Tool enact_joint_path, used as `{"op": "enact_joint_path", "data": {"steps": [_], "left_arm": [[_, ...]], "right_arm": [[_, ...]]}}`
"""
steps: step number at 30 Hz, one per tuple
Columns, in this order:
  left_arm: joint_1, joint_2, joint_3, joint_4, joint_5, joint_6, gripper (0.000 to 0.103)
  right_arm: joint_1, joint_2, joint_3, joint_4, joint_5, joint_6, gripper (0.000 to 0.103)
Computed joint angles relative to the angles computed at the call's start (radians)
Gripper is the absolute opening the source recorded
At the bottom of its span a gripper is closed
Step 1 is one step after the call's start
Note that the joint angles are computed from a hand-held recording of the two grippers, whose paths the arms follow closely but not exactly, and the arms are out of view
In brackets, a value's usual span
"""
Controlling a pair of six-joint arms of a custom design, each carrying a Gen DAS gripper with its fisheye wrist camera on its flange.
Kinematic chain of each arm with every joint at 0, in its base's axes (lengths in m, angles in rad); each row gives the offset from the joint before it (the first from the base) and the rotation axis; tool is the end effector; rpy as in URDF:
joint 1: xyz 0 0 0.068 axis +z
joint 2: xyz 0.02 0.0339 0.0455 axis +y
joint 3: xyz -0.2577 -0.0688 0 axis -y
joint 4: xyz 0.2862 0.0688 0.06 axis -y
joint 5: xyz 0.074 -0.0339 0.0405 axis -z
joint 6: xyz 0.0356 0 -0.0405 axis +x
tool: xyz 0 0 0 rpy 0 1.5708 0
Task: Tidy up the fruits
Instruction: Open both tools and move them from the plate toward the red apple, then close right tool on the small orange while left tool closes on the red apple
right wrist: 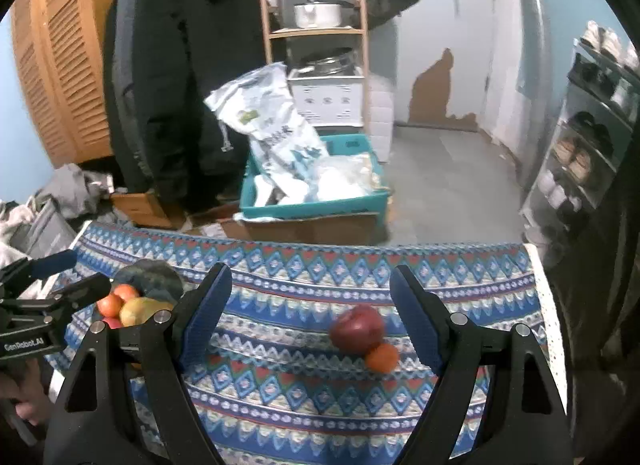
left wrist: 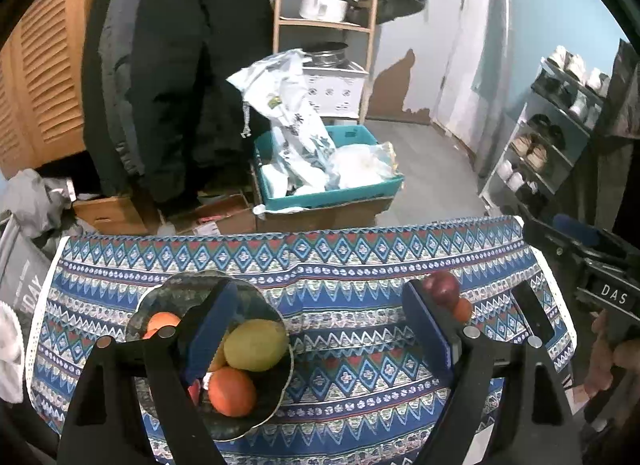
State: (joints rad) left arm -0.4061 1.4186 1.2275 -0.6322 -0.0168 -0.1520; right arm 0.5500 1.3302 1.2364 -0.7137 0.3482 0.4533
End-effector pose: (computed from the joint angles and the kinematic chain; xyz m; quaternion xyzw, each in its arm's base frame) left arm 0.3198 -0.1368 0.2924 0.1149 0.9238 -0.0930 0.3531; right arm 0.2821 0.1587 0.3191 0.0203 0.9161 0.0354 0.3989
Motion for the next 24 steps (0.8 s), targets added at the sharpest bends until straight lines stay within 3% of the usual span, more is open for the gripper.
{"op": "enact_joint_path", "data": {"steps": [14, 24], "left_arm": [[-0.123, 0.143, 0.084, -0.016, -0.050, -0.006, 0.086], [-0.173, 0.268, 0.117, 0.001, -0.084, 0.004, 0.086]], "right_arm": [[-0.131, -0.138, -0.156, -0.013, -0.041, -0.004, 0.082], [-0.210, -0.109, -0.233, 0.006, -0.107, -0.028, 0.082]]}}
